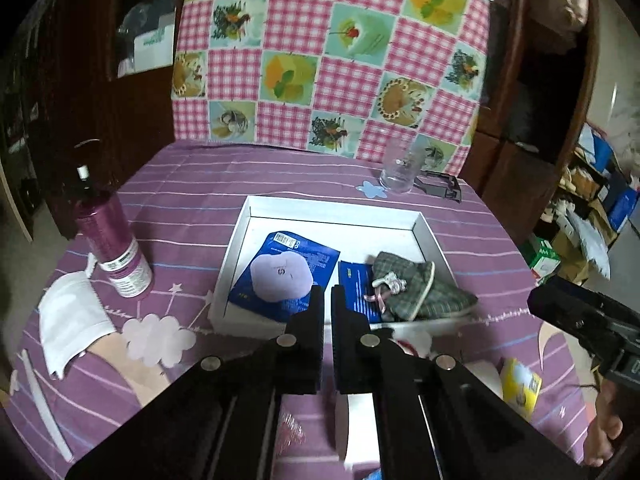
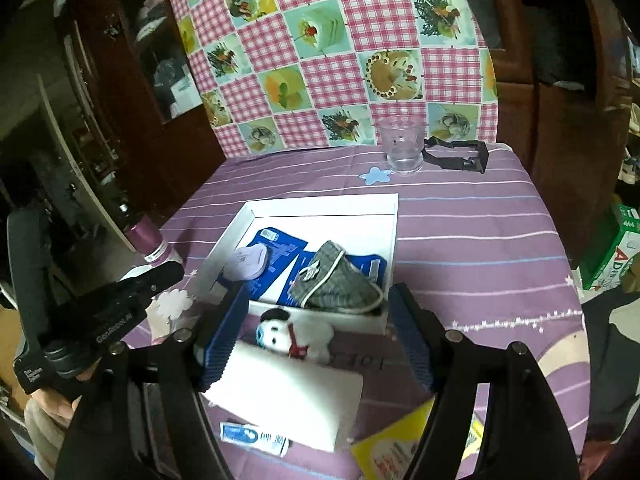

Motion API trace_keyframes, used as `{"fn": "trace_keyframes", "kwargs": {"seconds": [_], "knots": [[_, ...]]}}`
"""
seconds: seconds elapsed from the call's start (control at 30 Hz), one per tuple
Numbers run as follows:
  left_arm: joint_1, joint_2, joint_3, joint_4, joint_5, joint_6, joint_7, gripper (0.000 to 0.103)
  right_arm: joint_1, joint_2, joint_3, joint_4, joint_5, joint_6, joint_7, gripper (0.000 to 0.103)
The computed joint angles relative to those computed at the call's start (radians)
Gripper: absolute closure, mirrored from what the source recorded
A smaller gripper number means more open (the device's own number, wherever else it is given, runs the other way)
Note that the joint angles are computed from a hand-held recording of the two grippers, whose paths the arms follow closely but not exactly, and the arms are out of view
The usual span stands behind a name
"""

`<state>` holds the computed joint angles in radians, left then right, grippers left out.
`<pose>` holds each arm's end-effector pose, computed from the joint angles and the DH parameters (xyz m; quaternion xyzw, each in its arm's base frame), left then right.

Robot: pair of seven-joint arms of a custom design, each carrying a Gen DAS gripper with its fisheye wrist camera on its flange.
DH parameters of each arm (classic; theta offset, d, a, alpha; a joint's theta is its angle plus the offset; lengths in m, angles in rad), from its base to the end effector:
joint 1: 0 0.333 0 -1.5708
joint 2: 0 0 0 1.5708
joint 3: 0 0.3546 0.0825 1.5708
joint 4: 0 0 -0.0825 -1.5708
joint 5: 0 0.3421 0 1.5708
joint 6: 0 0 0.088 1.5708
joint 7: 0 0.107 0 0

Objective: Organize soft objects
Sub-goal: 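Withdraw both grippers from the tray back over the table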

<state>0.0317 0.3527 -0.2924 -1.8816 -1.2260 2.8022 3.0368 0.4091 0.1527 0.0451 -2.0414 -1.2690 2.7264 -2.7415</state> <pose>0.6258 -0.0996 0.4278 -0.4216 0.7969 -0.4086 0.1424 0.5027 0.2838 0.4697 -0.4804 0.7657 -0.2491 0.3478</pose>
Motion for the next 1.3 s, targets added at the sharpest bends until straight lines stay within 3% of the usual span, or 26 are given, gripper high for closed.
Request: {"fn": "trace_keyframes", "kwargs": {"seconds": [0.07, 0.2, 0.4, 0.47, 0.5, 0.67, 0.9, 1.3], "knots": [[0.025, -0.029, -0.017, -0.041, -0.085, 0.003, 0.099, 0.101, 0.013, -0.012, 0.000, -0.019, -0.066, -0.012, 0.084, 0.030], [0.044, -0.071, 0.006, -0.108, -0.243, -0.057, 0.266, 0.101, 0.016, -0.027, 0.015, -0.065, -0.159, -0.006, 0.219, 0.030], [0.031, -0.083, 0.076, -0.196, -0.383, -0.157, 0.439, 0.101, 0.030, -0.016, 0.045, -0.122, -0.134, -0.045, 0.231, 0.030], [0.023, -0.064, 0.098, -0.208, -0.368, -0.179, 0.409, 0.101, 0.034, -0.013, 0.047, -0.137, -0.127, -0.036, 0.246, 0.030], [0.006, -0.057, 0.107, -0.210, -0.316, -0.150, 0.359, 0.101, 0.038, -0.012, 0.047, -0.142, -0.137, -0.033, 0.262, 0.030], [-0.003, -0.064, 0.109, -0.223, -0.378, -0.124, 0.432, 0.101, 0.057, 0.005, 0.058, -0.139, -0.052, -0.067, 0.178, 0.031], [-0.016, -0.059, 0.114, -0.224, -0.347, -0.105, 0.389, 0.099, 0.078, 0.007, 0.049, -0.142, -0.026, -0.085, 0.177, 0.048], [-0.015, -0.066, 0.109, -0.237, -0.345, -0.104, 0.404, 0.099, 0.077, -0.001, 0.050, -0.172, -0.031, -0.025, 0.187, 0.050]]}}
